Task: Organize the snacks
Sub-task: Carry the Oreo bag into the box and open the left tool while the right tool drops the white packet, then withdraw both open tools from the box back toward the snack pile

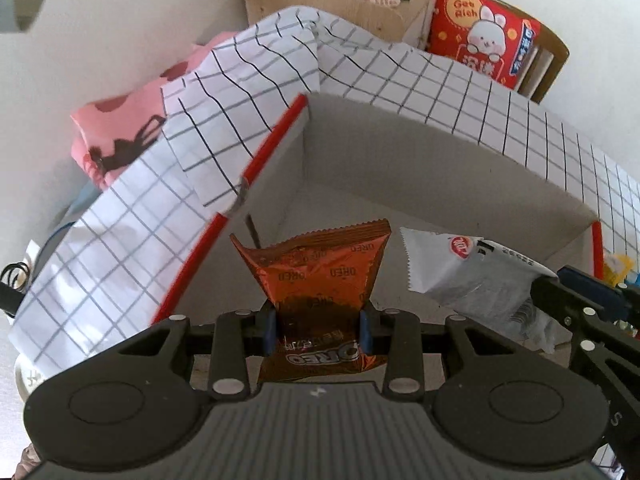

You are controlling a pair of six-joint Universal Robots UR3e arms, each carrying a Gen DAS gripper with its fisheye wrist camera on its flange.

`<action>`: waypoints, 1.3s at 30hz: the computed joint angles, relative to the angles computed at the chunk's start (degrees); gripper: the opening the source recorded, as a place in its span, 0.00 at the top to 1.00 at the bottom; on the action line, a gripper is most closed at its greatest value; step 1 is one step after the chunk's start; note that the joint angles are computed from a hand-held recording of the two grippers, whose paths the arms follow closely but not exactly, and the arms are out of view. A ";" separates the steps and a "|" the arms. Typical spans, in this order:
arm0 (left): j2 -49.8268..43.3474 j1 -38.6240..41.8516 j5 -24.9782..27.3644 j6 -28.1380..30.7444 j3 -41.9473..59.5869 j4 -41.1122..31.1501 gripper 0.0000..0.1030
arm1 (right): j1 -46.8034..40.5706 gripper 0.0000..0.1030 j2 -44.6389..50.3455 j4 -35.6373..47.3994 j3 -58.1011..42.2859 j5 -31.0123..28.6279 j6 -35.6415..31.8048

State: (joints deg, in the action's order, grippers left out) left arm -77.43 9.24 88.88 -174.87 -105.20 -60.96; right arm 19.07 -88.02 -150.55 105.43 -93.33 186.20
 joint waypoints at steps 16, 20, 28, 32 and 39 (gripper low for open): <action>1.51 -1.69 -0.56 -0.55 -4.42 1.78 0.50 | -0.67 0.74 -2.11 -1.17 4.22 2.41 -0.48; 4.46 -0.94 -1.87 -0.29 -5.02 0.64 0.49 | -2.13 0.70 -5.69 -0.76 6.32 4.49 -0.50; 12.90 -0.43 -4.99 0.46 -5.10 -2.68 0.47 | -5.88 0.60 -16.33 1.43 10.96 8.68 -1.54; 16.58 -1.90 -5.52 0.29 -4.45 -3.51 0.42 | -8.46 0.57 -22.46 3.61 13.13 11.34 -2.17; 20.72 -5.66 -5.41 -2.04 -2.97 -4.82 0.42 | -13.68 0.51 -34.26 9.61 16.15 15.24 -2.90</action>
